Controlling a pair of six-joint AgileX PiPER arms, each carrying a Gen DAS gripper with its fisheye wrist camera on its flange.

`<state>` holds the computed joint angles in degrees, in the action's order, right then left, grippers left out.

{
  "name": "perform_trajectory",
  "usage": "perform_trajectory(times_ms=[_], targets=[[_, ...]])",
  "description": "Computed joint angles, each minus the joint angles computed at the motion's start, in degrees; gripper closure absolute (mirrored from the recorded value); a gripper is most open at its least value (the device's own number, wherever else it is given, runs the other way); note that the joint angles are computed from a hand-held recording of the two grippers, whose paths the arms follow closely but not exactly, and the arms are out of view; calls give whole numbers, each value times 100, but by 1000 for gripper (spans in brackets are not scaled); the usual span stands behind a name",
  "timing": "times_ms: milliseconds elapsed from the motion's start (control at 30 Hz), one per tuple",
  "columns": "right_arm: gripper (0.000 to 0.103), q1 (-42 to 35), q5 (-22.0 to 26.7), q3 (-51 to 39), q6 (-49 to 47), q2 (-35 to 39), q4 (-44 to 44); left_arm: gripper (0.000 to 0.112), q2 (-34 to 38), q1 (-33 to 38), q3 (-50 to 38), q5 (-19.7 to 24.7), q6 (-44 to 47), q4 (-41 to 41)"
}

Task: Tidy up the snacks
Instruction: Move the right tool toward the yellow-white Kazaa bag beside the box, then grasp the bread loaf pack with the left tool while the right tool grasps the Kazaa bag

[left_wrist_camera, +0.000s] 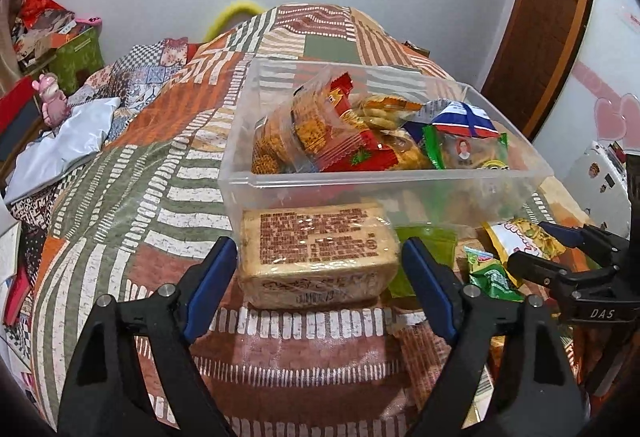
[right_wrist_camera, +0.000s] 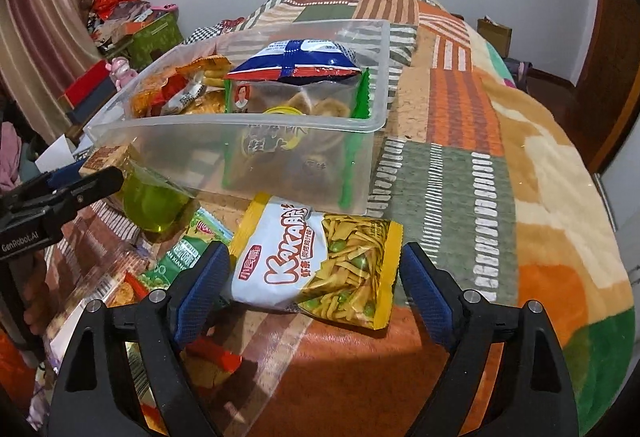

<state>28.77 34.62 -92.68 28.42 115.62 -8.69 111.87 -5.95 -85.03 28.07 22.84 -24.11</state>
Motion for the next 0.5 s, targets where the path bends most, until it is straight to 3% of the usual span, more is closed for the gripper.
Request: perform_trajectory(times_ms=[100, 200, 333, 500], targets=[[18, -124, -49, -15, -290, 54, 437, 30, 141, 130, -121, 214, 301, -461], [18, -126, -118, 26, -248, 46, 447, 31, 122, 155, -60, 159, 413, -604], [44, -66, -190, 141, 16, -29, 199, 33, -8, 134, 174, -28, 478, -645], [57, -67, -349, 364, 356, -175, -44, 34, -234, 122, 485, -197, 574, -668]])
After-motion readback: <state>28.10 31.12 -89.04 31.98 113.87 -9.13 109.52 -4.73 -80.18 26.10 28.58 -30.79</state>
